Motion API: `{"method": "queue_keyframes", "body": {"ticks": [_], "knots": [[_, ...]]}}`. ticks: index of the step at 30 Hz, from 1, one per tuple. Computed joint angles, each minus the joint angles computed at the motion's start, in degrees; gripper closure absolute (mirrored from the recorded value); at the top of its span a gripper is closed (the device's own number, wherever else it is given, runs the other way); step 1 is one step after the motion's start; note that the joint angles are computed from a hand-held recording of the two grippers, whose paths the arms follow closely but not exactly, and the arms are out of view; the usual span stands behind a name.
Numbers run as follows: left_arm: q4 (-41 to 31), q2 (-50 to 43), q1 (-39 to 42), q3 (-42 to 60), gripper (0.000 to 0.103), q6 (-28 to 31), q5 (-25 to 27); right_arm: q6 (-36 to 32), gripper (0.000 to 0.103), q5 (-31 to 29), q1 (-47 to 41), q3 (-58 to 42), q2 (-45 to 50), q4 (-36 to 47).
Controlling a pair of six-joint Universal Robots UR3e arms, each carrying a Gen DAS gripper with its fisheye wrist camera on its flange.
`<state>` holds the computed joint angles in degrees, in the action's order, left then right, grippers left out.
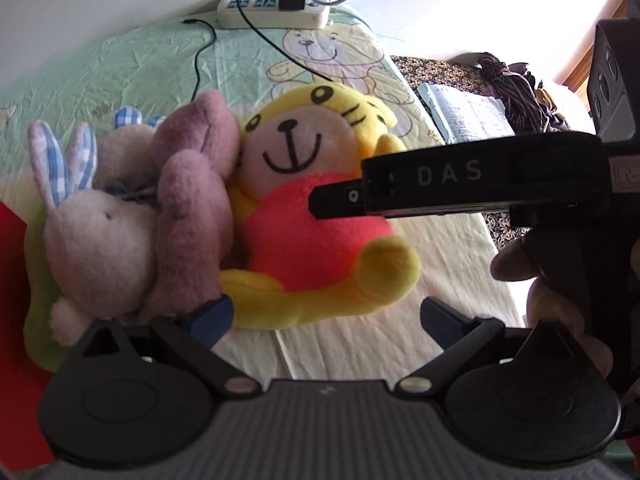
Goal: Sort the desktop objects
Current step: 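Close the right gripper on the yellow tiger plush and lift it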
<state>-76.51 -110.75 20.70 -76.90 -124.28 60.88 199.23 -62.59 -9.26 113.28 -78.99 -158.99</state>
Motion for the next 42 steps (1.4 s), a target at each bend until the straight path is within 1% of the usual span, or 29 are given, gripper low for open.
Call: {"method": "queue_keyframes", "body": {"ticks": [1, 3, 4, 5, 6, 7, 8, 11, 13, 14, 15, 16, 17, 18, 20, 21, 23, 25, 26, 28, 29, 30, 33, 35, 36, 40, 42], "knots": [[0.67, -1.96, -1.42, 1.92, 0.005, -1.46, 0.47, -0.18, 0.046, -0.38, 0.52, -0.56, 0.79, -0.12], [-0.84, -3.58, -1.84, 4.72, 0.005, -1.96, 0.66, -0.06, 0.053, 0.20, 0.64, -0.43, 1.62, -1.20], [0.36, -4.53, -3.69, 5.32, 0.004, -3.63, 0.83, -0.02, 0.057, 0.96, 0.29, 0.13, 1.55, -1.75], [-0.16, -4.30, -3.16, 5.32, 0.003, -2.60, 0.65, -0.10, 0.062, 0.99, 0.18, 0.69, 1.17, -2.18], [-0.26, -4.96, -4.05, 6.40, 0.003, -2.91, 0.51, -0.39, 0.066, 1.28, -0.06, 1.51, 0.52, -2.69], [0.07, -4.86, -4.47, 6.19, 0.003, -2.73, 0.30, -0.32, 0.068, 1.92, -0.50, 2.56, -0.30, -3.33], [-0.68, -4.21, -3.89, 5.94, 0.003, -1.30, -0.05, -0.09, 0.070, 2.77, -1.14, 3.72, -1.32, -3.54], [-3.19, -3.86, -3.50, 6.61, 0.002, 2.03, -1.43, -0.43, 0.073, 3.52, -2.68, 7.77, -5.54, -3.20], [-2.93, -2.99, -4.33, 5.13, 0.002, 2.71, -2.23, -1.28, 0.073, 4.12, -4.23, 11.41, -9.69, -1.76], [-4.72, -2.78, -3.40, 5.36, 0.002, 4.64, -2.81, -2.02, 0.073, 5.10, -5.56, 13.67, -12.33, -0.52], [-5.96, -3.17, -3.59, 5.62, 0.002, 5.24, -3.99, -2.53, 0.073, 5.85, -6.70, 15.78, -15.08, 0.86], [-6.86, -4.05, -4.83, 7.23, 0.001, 3.85, -2.15, -2.73, 0.073, 6.17, -7.60, 17.68, -17.68, 2.20], [-3.80, -6.54, -8.47, 7.56, 0.001, 0.24, -2.94, -2.95, 0.073, 6.51, -8.67, 19.98, -20.74, 3.86], [-2.81, -8.22, -10.69, 8.52, 0.001, -2.10, -2.20, -3.26, 0.073, 7.07, -9.66, 22.03, -23.78, 5.72], [-5.34, -8.98, -10.74, 9.26, 0.001, -1.60, -1.93, -3.81, 0.073, 7.03, -11.19, 25.55, -30.24, 9.83], [-5.17, -9.33, -12.55, 8.52, 0.001, -3.97, -1.99, -4.24, 0.074, 7.31, -12.09, 27.20, -33.64, 12.20], [-8.52, -9.97, -12.29, 8.85, 0.001, -4.02, -2.08, -5.45, 0.074, 8.80, -14.56, 30.31, -41.89, 18.74], [-9.95, -10.78, -12.41, 9.03, 0.002, -4.98, -1.79, -6.35, 0.074, 9.44, -15.93, 32.04, -48.46, 24.53], [-10.50, -11.10, -12.34, 9.10, 0.002, -4.86, -2.00, -6.35, 0.074, 9.22, -15.96, 32.89, -51.60, 26.78], [-10.44, -9.81, -12.62, 6.75, 0.004, -4.38, -2.57, -5.18, 0.074, 8.92, -15.74, 34.30, -55.89, 28.56], [-9.42, -7.90, -12.93, 4.09, 0.005, -4.25, -2.61, -4.52, 0.075, 8.80, -15.99, 34.85, -58.42, 29.98], [-8.09, -5.82, -13.04, 1.14, 0.008, -3.76, -2.93, -3.61, 0.075, 8.06, -15.63, 35.04, -59.51, 30.10], [-6.74, -0.35, -12.72, -5.42, 0.017, 0.04, -4.14, -2.85, 0.077, 8.36, -16.51, 35.48, -65.45, 35.24], [-5.91, 3.01, -12.06, -9.15, 0.017, 2.57, -4.71, -2.15, 0.077, 8.26, -15.60, 35.58, -67.87, 36.41], [-5.38, 5.52, -11.57, -11.86, 0.018, 3.74, -5.15, -1.15, 0.078, 7.65, -14.36, 35.55, -67.87, 35.50], [-7.88, 11.06, -8.14, -16.35, 0.022, 10.59, -6.97, 5.37, 0.079, 4.66, -7.30, 35.63, -62.24, 25.84], [-9.12, 13.49, -6.31, -18.03, 0.022, 12.87, -7.31, 10.59, 0.079, 0.60, -0.75, 34.87, -55.59, 17.01]]}}
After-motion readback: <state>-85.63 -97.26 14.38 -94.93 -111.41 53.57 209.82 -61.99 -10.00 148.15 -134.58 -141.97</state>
